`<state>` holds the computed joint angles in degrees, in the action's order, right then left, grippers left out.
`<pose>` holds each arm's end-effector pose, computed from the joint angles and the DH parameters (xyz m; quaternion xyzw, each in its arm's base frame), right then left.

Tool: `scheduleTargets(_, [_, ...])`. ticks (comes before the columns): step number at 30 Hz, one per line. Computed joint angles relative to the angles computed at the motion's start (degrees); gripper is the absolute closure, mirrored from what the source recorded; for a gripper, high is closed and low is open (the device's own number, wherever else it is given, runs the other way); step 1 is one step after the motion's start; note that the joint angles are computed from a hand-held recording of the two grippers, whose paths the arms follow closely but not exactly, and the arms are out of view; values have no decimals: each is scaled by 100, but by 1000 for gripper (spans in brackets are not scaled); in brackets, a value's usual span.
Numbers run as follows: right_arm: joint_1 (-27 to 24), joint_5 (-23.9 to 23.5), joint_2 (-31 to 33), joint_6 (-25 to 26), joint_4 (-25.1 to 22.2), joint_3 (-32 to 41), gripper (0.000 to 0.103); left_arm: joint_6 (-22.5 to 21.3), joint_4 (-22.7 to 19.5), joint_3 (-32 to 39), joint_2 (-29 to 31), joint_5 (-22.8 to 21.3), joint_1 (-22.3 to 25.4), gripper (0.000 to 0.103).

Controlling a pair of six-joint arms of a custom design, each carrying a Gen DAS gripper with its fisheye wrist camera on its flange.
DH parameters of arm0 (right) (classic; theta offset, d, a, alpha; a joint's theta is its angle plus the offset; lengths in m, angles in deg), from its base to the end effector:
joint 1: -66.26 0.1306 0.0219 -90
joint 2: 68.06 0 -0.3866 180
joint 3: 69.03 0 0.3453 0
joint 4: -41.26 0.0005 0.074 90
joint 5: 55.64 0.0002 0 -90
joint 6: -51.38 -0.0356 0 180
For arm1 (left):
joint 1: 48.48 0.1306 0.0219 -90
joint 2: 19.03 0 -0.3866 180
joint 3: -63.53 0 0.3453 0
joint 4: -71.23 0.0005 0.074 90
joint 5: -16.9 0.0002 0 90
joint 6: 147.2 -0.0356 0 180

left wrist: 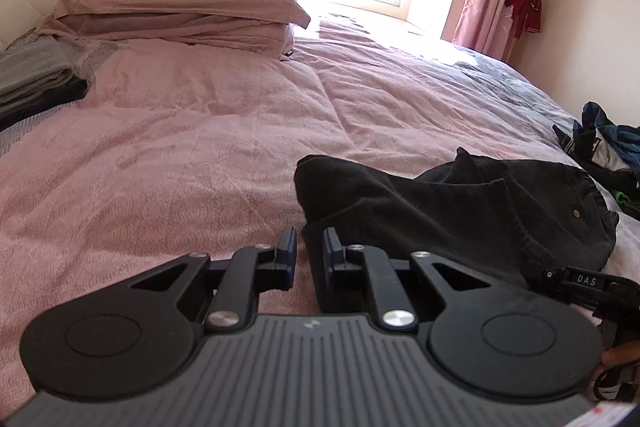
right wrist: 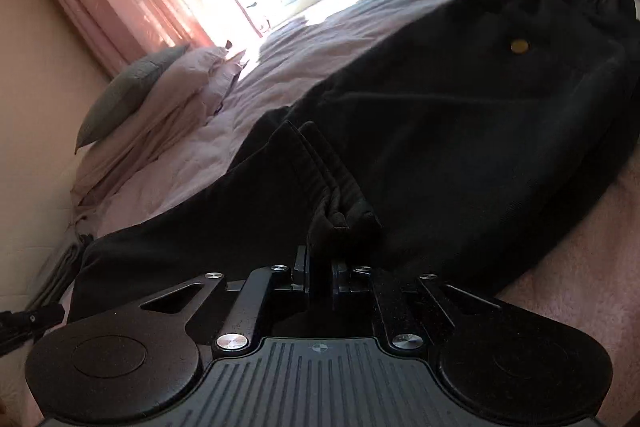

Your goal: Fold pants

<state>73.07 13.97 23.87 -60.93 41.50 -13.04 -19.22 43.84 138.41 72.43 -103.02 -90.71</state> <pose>0.3973 0.0594 0.2515 0.0381 0.8787 0.2653 0.3951 0.3359 -0.2816 0.3456 -0.0679 0.8923 -0.0616 0.4420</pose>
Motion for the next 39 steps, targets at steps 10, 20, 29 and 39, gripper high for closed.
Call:
scheduleTargets(10, [60,23,117,167,-582,403,97,-697,79,611,570,63,139,92])
scheduleTargets(20, [526,1890,-363,1849,-505,576,58,-898,191,612,660,85,289,93])
scheduleTargets(29, [786,1273,1110,2874,-260,1433,63,-1165,293,918,1287,100,402,94])
scheduleTargets(39, [620,1130,1296,2924,-1010,1866,64,-1520,-214,1199,1533,-88,352,95])
